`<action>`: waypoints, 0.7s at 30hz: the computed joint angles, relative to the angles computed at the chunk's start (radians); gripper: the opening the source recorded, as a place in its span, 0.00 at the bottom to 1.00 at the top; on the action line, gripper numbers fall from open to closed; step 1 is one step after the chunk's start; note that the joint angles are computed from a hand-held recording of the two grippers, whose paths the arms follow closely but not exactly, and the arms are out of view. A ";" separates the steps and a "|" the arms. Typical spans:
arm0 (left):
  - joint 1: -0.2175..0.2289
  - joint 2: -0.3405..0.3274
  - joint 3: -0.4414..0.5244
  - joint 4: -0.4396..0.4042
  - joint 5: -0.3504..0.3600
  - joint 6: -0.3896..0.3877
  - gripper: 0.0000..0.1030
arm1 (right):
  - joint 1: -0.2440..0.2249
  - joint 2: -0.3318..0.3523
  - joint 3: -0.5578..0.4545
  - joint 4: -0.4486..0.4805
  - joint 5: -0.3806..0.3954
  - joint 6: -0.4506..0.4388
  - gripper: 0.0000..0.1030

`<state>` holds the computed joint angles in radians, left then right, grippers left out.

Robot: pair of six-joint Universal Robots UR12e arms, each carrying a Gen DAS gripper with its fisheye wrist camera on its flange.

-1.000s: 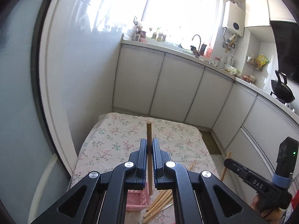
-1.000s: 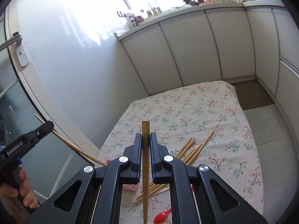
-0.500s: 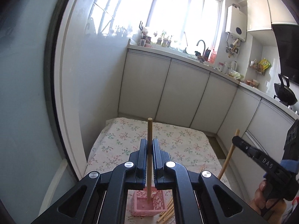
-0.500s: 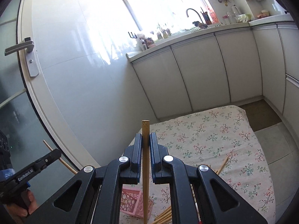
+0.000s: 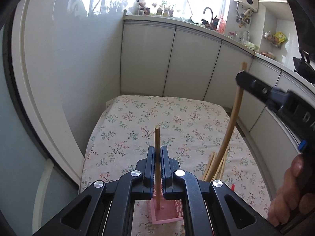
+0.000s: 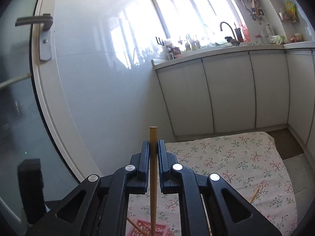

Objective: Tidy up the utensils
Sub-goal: 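Lift the chopstick upright with the left tool and carry it over the pink holder, then lower the chopstick into the pink holder and open the left tool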

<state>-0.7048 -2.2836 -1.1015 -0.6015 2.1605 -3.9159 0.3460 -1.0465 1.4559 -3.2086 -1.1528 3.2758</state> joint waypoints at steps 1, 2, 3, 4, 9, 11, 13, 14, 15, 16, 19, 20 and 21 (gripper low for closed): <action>0.002 0.001 -0.002 0.008 -0.007 0.002 0.05 | 0.005 0.006 -0.003 0.014 -0.007 -0.013 0.08; 0.006 0.002 -0.006 0.013 -0.012 0.000 0.05 | 0.011 0.013 -0.008 0.029 -0.018 -0.026 0.08; 0.007 0.003 -0.009 0.013 -0.014 -0.007 0.05 | 0.016 0.019 -0.014 0.044 -0.028 -0.038 0.08; 0.010 0.004 -0.013 0.019 -0.022 -0.012 0.05 | 0.018 0.025 -0.019 0.057 -0.029 -0.044 0.08; 0.013 0.003 -0.022 0.048 -0.017 -0.020 0.09 | 0.024 0.040 -0.030 0.112 -0.025 -0.057 0.09; 0.013 0.001 -0.022 0.057 -0.017 -0.019 0.16 | 0.019 0.039 -0.031 0.138 -0.002 -0.046 0.10; 0.012 0.000 -0.021 0.067 -0.016 -0.029 0.30 | 0.011 0.032 -0.031 0.174 0.027 -0.033 0.17; 0.010 0.000 -0.021 0.075 -0.011 -0.035 0.38 | 0.008 0.029 -0.031 0.182 0.037 -0.026 0.21; 0.009 0.001 -0.021 0.084 -0.008 -0.037 0.42 | 0.004 0.025 -0.028 0.185 0.050 -0.020 0.31; 0.007 0.003 -0.023 0.088 -0.005 -0.042 0.44 | -0.001 0.019 -0.023 0.185 0.061 -0.013 0.39; 0.002 0.009 -0.022 0.084 -0.001 -0.058 0.55 | -0.020 -0.010 0.004 0.187 0.082 -0.001 0.44; -0.001 0.010 -0.021 0.078 0.002 -0.061 0.59 | -0.025 -0.020 0.009 0.203 0.079 -0.005 0.44; -0.005 0.011 -0.018 0.068 0.004 -0.062 0.64 | -0.030 -0.032 0.016 0.223 0.070 -0.011 0.47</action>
<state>-0.7095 -2.2721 -1.1198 -0.5339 2.1645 -3.9775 0.3158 -1.0784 1.4714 -2.9860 -1.0828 3.2645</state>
